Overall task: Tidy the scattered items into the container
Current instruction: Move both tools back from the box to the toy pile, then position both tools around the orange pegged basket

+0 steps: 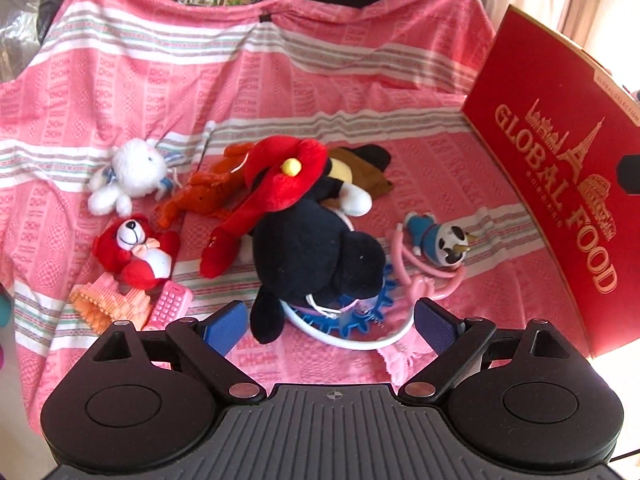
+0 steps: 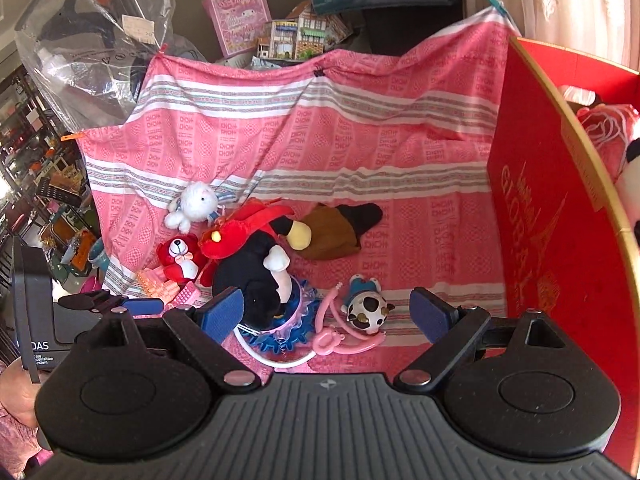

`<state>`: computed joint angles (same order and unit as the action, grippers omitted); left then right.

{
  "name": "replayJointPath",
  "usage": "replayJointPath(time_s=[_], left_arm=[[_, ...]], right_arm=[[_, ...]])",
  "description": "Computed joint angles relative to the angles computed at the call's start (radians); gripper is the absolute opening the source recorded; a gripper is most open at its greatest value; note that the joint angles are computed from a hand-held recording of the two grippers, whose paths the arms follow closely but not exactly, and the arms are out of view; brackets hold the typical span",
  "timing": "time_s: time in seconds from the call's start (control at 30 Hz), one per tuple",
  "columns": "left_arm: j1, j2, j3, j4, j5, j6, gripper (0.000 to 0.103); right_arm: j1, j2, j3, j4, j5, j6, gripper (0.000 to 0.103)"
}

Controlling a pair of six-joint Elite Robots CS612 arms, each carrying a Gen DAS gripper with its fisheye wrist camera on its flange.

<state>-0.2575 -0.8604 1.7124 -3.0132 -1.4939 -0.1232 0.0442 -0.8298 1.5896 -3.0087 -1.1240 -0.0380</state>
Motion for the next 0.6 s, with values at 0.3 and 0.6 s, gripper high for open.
replayJointPath(time_s=[0.3, 0.6], left_arm=[[0.068, 0.035, -0.005, -0.041, -0.05, 0.03, 0.094], [0.145, 0.068, -0.008, -0.009, -0.027, -0.009, 0.083]], right_arm=[[0.051, 0.057, -0.064, 0.091, -0.033, 0.057, 0.092], [0.119, 0.128, -0.176, 0.188, -0.003, -0.01, 0.086]])
